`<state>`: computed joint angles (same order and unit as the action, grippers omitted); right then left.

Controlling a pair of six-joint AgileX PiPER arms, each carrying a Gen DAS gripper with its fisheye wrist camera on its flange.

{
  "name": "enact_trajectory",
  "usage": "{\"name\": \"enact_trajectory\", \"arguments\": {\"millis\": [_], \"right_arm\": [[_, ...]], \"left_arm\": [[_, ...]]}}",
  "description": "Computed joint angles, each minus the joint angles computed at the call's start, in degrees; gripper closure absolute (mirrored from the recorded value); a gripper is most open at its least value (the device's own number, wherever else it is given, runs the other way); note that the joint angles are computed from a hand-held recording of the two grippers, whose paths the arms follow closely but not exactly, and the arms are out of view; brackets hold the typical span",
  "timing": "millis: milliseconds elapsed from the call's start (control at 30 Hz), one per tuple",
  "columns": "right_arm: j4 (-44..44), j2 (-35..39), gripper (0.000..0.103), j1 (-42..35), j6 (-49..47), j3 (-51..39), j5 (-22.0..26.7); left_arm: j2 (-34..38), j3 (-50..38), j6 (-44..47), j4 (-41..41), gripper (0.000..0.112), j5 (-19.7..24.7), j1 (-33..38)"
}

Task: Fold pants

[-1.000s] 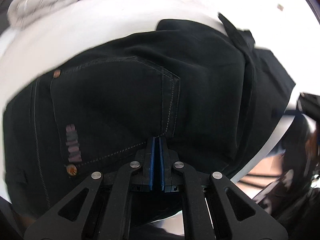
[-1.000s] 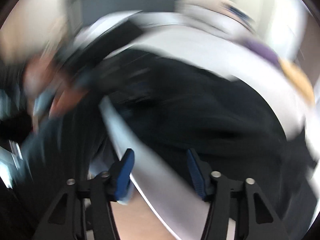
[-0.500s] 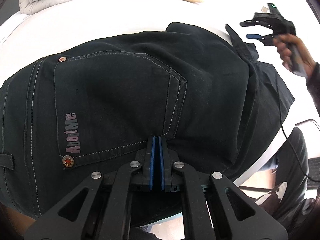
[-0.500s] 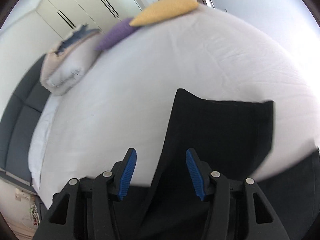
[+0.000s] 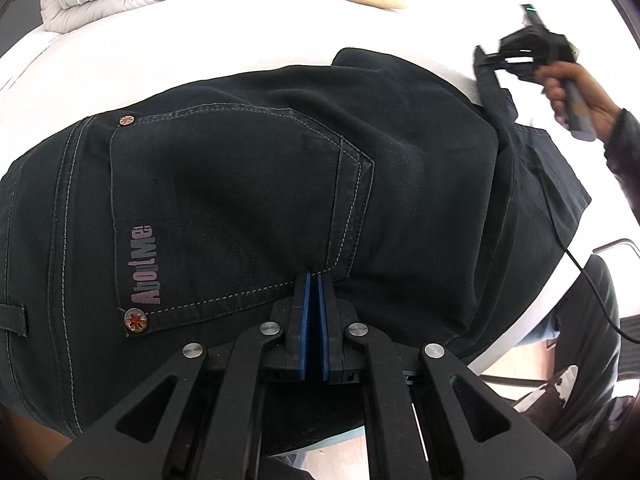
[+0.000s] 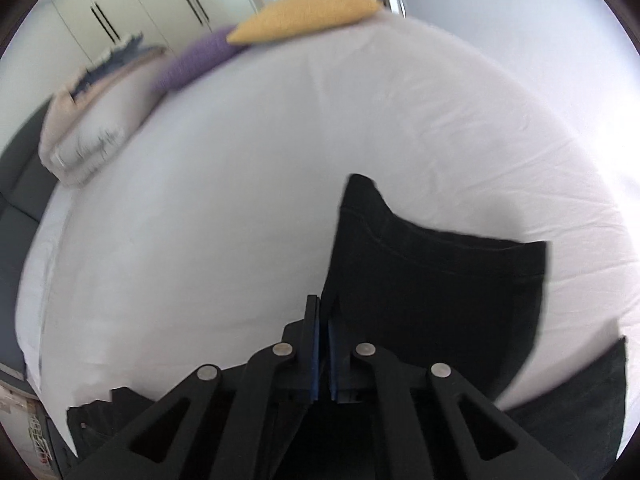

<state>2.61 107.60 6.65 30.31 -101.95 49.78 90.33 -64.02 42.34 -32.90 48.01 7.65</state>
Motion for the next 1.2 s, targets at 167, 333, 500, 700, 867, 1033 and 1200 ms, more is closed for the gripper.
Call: {"name": "enact_trajectory", "arguments": {"millis": [167,333,500,700,867,1033,1200], "right_arm": [[6.72,-25.42,0.099,-7.48,-2.12,28.65,-11.13],[26.72,-48.19,0.099,-25.21,-16.19,56.07,-12.98],[39.34,-57.96,0.1,-39.11,-26.44,69.81,-8.15],[47.74,-59.18,0.101,-41.1,-31.9,75.76,-10.03],[54.24,-58.9,0.101,-52.23,-41.97,77.49,-1.99],[54.78,-59.43,0.102,-58.64,-45.75,78.37,3.54],[55.03,-59.4,0.102,-61.43,-47.71,78.64,5.95]], "left_arm": [[-0.41,-0.33,-2.23,1.76,0.109,-0.16,-1.06],[0.62,-2.87,-4.95,3.84,0.109,1.77,-1.94],[1.92,-6.66,-9.17,8.11,0.109,4.17,-3.92],[2.51,-9.47,-14.42,12.18,0.109,5.51,-6.39],[2.4,-10.16,-15.93,14.53,0.109,6.25,-7.31],[2.79,-11.55,-16.41,15.95,0.109,7.7,-8.12],[2.24,-11.34,-16.93,16.13,0.109,7.85,-8.37]]}}
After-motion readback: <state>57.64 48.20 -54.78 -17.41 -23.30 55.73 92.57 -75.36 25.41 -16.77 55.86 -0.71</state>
